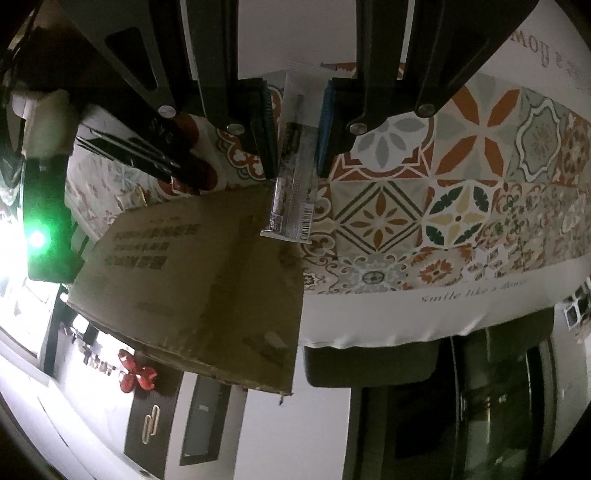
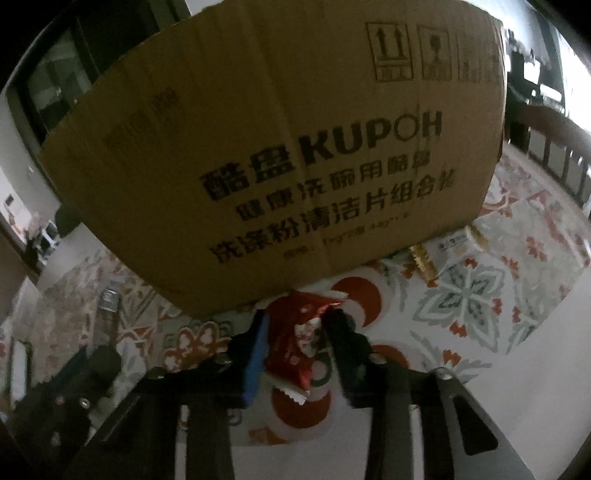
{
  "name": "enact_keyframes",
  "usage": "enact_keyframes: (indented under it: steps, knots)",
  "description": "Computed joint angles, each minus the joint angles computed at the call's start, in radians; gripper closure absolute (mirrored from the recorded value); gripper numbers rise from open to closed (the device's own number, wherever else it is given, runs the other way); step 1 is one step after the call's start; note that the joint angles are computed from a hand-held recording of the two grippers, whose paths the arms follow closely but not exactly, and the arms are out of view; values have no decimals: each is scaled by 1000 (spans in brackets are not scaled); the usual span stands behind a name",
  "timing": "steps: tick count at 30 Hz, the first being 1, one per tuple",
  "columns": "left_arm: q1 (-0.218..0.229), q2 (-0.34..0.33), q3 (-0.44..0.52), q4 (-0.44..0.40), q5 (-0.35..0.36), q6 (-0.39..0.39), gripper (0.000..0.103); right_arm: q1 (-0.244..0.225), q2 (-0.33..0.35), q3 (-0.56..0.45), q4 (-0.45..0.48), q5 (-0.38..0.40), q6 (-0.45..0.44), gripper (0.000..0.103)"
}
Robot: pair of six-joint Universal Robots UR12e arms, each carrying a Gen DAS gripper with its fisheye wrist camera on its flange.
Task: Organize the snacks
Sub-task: 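Grasp the red wrapped candy with the right tool while the left tool holds the stick snack, then carry the stick snack with the left tool while the right tool carries the red candy to the box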
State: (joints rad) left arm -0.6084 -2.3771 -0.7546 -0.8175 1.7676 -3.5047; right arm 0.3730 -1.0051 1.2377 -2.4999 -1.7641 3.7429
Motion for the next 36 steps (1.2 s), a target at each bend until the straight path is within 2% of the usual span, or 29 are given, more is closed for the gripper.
enact_keyframes:
  steps: [2, 14, 26, 36]
  knots:
    - [-1, -3, 5, -8, 3, -5, 82, 3, 4, -7, 9, -5, -30, 78]
    - [-16, 16, -10, -3, 20, -27, 82, 3, -42, 57, -26, 36, -90, 79]
    - [-40, 52, -40, 49, 40, -45, 82, -2, -131, 155, -151, 50, -149, 79]
    - [-56, 40, 15, 82, 41, -5, 82, -18, -189, 196, -238, 71, -199, 79]
